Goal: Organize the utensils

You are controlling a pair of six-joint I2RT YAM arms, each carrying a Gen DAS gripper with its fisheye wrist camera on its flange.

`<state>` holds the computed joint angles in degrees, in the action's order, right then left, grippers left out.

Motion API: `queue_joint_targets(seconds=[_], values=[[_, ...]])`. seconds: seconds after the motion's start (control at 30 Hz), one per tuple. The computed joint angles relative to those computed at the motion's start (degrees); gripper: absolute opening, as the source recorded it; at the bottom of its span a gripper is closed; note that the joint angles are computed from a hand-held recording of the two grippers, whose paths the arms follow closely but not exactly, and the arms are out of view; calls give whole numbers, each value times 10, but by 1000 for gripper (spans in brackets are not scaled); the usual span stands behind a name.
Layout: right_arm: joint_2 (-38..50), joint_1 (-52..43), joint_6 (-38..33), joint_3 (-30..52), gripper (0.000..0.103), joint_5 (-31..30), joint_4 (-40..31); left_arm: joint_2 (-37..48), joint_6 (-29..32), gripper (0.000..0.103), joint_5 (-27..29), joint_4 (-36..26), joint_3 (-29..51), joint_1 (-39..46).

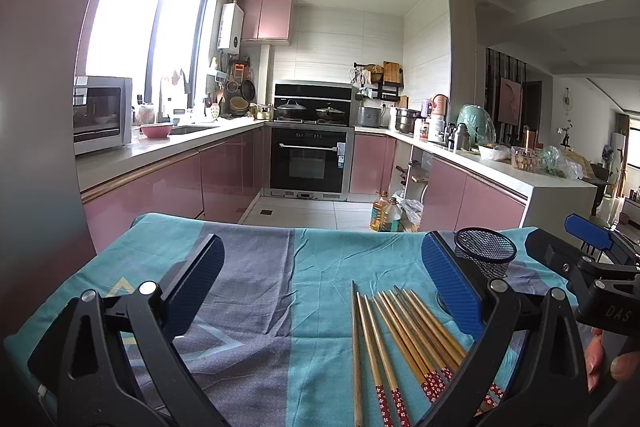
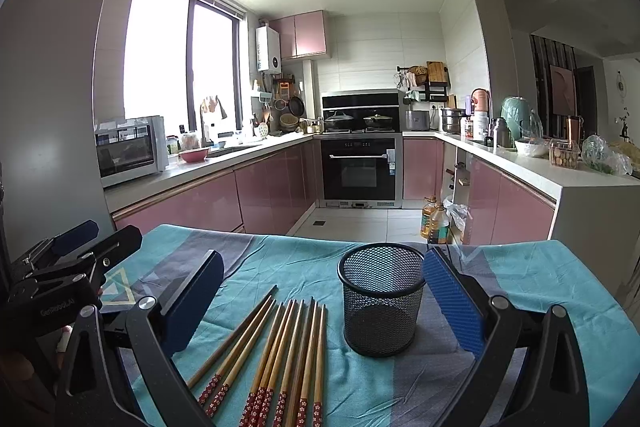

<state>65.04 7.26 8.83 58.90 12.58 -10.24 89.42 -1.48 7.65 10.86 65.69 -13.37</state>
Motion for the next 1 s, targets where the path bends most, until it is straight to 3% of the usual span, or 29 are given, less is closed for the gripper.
queue_joint_targets(seconds=[1.0], values=[[-1, 3, 1, 1, 97, 2, -1, -6, 0, 97, -3, 0, -8, -4]])
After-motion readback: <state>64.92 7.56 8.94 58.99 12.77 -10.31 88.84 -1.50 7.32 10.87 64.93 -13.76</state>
